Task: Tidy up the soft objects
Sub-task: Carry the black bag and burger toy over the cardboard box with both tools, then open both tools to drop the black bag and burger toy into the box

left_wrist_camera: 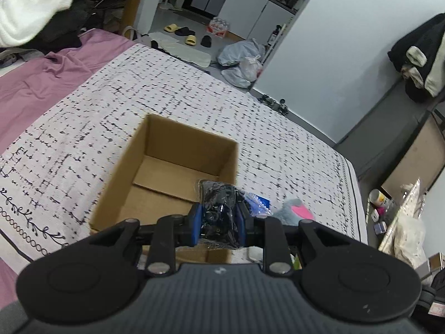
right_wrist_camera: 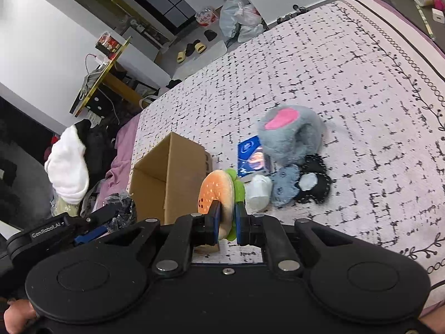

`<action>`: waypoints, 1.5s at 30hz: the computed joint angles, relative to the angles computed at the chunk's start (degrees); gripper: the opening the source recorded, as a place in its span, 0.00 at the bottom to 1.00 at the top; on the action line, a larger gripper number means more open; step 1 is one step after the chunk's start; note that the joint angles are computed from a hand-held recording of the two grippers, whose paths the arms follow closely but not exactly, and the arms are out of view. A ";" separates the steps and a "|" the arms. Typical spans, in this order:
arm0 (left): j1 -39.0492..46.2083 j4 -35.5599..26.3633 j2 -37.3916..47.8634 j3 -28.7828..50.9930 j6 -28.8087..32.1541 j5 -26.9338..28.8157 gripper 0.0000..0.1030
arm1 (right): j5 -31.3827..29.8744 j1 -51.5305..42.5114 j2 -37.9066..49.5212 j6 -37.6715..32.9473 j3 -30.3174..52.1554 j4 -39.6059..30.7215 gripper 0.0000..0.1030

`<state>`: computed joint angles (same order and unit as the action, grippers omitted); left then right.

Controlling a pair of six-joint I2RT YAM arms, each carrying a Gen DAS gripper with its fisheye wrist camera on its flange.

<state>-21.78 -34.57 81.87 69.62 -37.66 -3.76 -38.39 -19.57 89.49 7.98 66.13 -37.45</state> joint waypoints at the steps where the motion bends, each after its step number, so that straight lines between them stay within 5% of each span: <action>1: 0.68 0.32 -0.01 -0.35 0.12 0.44 0.24 | 0.21 0.66 0.06 0.45 0.19 0.10 0.11; 27: 13.63 2.74 10.04 -2.85 1.42 8.53 0.25 | 6.96 17.44 7.71 8.40 10.63 1.17 0.11; 40: 17.22 -0.55 5.46 -0.58 6.12 12.33 0.39 | 13.77 25.09 11.37 9.11 13.31 1.03 0.11; 42: 17.52 -1.43 4.91 -0.35 6.83 11.73 0.42 | 14.56 26.02 11.50 9.59 13.50 0.63 0.14; 45: 17.91 -2.23 3.75 -0.48 7.50 11.05 0.49 | 16.95 27.12 11.80 10.41 14.65 -1.54 0.33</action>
<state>-3.87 -36.81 85.61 69.14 -30.16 7.29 -21.43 7.55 101.29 18.39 80.78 -38.99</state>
